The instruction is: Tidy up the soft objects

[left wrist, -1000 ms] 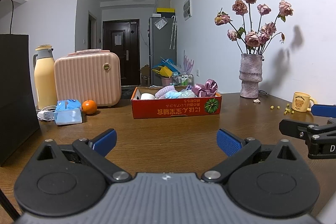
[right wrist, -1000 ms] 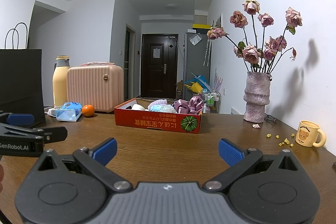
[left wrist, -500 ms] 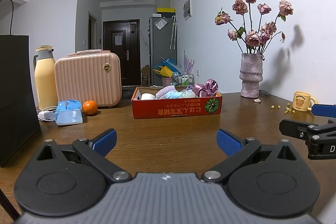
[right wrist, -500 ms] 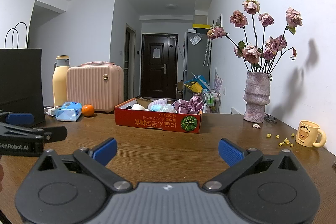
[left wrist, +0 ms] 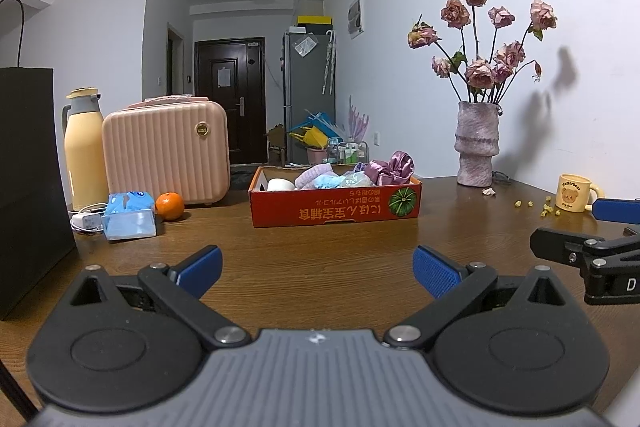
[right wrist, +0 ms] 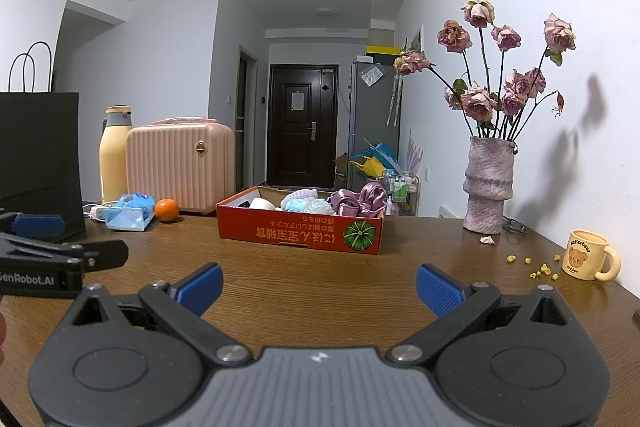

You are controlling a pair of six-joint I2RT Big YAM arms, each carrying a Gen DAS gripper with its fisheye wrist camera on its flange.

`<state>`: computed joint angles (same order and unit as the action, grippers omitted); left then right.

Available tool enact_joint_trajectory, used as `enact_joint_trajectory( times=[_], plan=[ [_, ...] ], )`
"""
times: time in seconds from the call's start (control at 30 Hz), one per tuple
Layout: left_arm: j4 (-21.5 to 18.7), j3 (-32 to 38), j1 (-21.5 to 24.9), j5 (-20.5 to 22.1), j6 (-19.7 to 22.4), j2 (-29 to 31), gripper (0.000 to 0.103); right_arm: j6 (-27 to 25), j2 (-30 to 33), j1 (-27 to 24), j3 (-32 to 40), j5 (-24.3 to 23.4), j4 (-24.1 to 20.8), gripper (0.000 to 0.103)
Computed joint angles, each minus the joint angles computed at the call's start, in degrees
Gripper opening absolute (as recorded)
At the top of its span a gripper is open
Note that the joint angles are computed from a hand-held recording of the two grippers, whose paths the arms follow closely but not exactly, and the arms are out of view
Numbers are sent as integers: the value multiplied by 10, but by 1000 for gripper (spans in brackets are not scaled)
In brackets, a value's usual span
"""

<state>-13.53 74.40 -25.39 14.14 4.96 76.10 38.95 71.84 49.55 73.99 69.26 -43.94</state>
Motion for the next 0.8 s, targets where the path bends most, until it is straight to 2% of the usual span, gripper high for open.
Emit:
enact_joint_trajectory(
  times=[0.8],
  plan=[
    [8, -7, 1, 7, 5, 3, 103, 8, -3, -5, -7, -8, -4, 103]
  ],
)
